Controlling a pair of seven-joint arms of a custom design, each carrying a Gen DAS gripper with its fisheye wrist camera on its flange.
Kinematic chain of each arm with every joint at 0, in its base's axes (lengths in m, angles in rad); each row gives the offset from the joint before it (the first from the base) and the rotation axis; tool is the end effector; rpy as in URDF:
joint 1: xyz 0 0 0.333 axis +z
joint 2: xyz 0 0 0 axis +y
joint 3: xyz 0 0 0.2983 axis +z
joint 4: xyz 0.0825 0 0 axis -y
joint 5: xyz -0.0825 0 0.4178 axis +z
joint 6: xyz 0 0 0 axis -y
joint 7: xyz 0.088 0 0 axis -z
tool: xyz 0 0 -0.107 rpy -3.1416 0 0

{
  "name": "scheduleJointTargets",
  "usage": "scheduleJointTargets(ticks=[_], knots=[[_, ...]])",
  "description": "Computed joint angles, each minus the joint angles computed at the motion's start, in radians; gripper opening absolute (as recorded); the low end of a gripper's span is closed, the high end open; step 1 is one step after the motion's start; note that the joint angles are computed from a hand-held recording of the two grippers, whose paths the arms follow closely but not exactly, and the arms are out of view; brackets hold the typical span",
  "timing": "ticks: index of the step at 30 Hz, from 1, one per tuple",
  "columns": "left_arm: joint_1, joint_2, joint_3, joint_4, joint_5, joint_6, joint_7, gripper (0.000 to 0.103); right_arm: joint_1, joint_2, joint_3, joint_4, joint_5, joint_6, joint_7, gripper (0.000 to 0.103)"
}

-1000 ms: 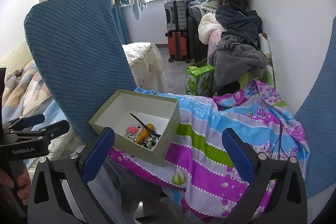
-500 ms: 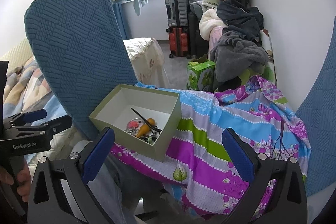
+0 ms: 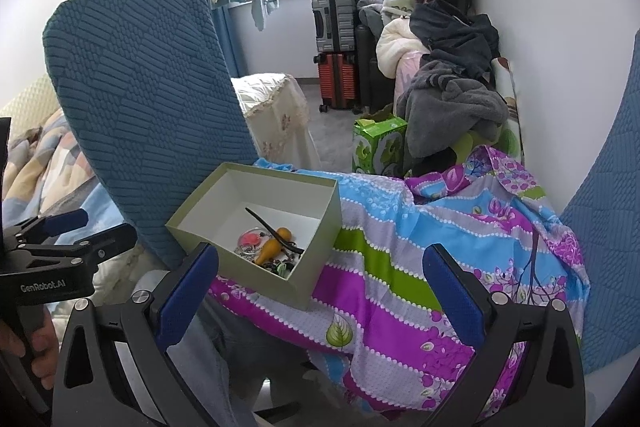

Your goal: Organize jewelry

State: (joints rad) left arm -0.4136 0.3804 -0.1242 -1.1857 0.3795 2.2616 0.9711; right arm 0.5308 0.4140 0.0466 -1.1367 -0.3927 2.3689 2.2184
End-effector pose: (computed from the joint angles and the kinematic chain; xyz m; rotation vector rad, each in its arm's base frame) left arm 0.6510 -0.3528 0.6411 -1.7645 1.8529 -0.8124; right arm 0.6355 0.3979 0.6559 -1.7180 1.5833 -0.6137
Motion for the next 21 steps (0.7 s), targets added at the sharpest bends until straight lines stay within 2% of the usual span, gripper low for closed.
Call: scheduleJointTargets(ticks=[21], knots=[[-0.003, 0.005, 0.004, 0.011, 0.005, -0.016, -0.022, 0.102, 0.003, 0.004, 0.0, 0.013, 0.003, -0.015, -0.007, 0.103]])
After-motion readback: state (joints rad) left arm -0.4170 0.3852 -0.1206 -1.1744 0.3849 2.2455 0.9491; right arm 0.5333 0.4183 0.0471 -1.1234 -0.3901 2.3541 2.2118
